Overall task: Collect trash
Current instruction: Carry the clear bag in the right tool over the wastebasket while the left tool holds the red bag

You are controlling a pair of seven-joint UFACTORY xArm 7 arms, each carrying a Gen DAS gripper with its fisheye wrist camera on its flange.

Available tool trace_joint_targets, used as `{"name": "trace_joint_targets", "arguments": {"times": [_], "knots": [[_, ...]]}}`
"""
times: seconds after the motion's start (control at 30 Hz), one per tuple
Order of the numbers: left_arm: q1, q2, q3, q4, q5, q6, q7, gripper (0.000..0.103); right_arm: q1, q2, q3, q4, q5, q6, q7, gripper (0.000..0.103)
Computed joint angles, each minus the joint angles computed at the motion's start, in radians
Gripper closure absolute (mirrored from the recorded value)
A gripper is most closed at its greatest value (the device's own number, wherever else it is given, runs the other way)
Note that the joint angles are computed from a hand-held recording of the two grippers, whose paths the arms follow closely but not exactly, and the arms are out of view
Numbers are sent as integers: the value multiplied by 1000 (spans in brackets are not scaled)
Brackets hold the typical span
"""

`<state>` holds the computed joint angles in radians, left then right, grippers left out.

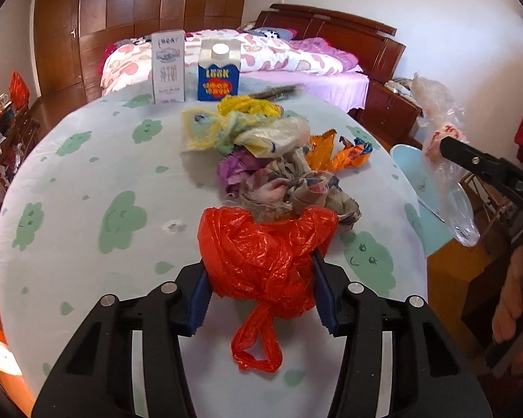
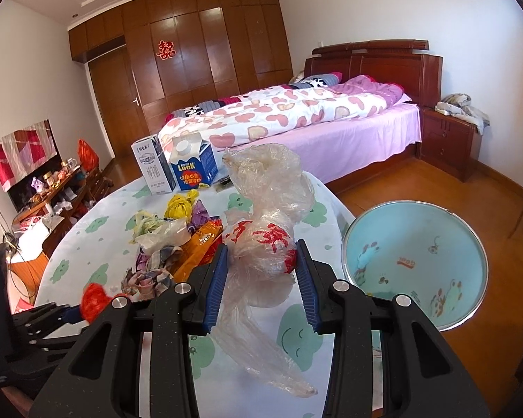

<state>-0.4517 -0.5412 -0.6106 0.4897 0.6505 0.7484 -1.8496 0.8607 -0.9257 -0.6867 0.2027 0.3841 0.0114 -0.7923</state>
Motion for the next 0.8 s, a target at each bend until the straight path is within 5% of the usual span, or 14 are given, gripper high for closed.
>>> {"name": "trace_joint_targets", "arguments": {"times": [0.33,0.8], "knots": [[-6,-135,-51,18,-12,135,26,53,-20,-30,26,-20,-17,-5,0,64],[150,38,-84,189,184,62,11,53,-41,-30,-41,26,-49,-64,-1,64]]}}
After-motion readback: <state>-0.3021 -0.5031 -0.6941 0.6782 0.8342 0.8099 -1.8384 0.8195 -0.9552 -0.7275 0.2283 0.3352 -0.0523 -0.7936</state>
